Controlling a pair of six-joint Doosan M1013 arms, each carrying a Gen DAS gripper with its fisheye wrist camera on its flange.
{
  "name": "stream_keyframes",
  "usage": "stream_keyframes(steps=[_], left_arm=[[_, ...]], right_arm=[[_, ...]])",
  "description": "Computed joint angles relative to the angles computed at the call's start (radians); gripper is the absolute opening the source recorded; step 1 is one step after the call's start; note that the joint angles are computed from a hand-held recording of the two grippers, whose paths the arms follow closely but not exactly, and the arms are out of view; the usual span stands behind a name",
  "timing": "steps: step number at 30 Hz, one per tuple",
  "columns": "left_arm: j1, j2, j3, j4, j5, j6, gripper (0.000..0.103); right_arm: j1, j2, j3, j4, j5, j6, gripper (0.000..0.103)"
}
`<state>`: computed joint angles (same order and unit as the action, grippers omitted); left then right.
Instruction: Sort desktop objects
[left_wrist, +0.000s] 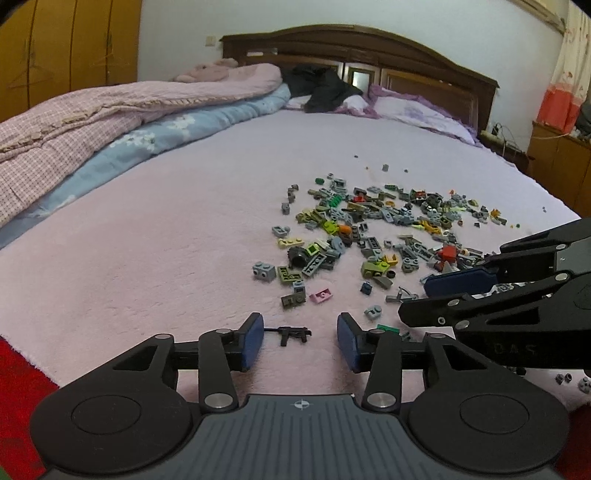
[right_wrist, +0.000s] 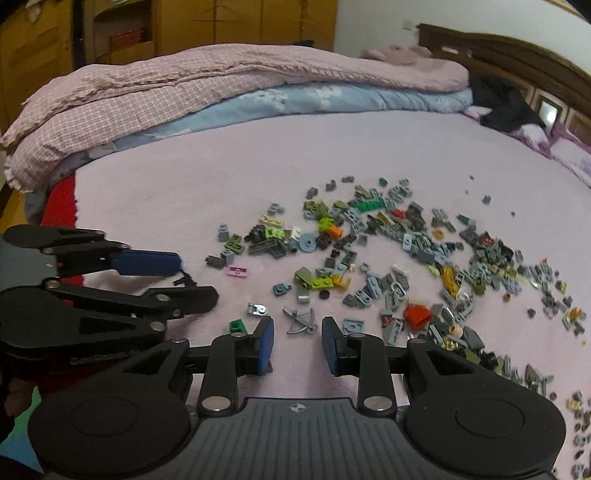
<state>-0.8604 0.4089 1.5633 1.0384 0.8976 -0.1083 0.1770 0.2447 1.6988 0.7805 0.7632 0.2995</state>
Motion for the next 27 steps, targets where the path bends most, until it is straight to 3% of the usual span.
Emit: stream_keyframes(steps=[5, 12, 15, 27], left_arm=[[0.006, -0.005, 0.015, 0.000, -0.019, -0.027, 0.047], [0.009, -0.014, 0.032, 0.017, -0.036, -0.070, 0.030], [0.007, -0.018, 0.037, 0.031, -0.034, -0.084, 0.030], [0.014, -0.016, 0.041, 0.029, -0.053, -0.069, 0.030]], right_arm=[[0.002, 0.005, 0.006, 0.013, -0.021, 0.014, 0.039], [0.006, 0.007, 0.014, 0.025, -0.042, 0.029, 0.039], [0.012, 0.005, 0.017, 0.019, -0.057, 0.046, 0.039], [0.071, -0.020, 0.052, -0.139, -0.202, 0.316, 0.042]])
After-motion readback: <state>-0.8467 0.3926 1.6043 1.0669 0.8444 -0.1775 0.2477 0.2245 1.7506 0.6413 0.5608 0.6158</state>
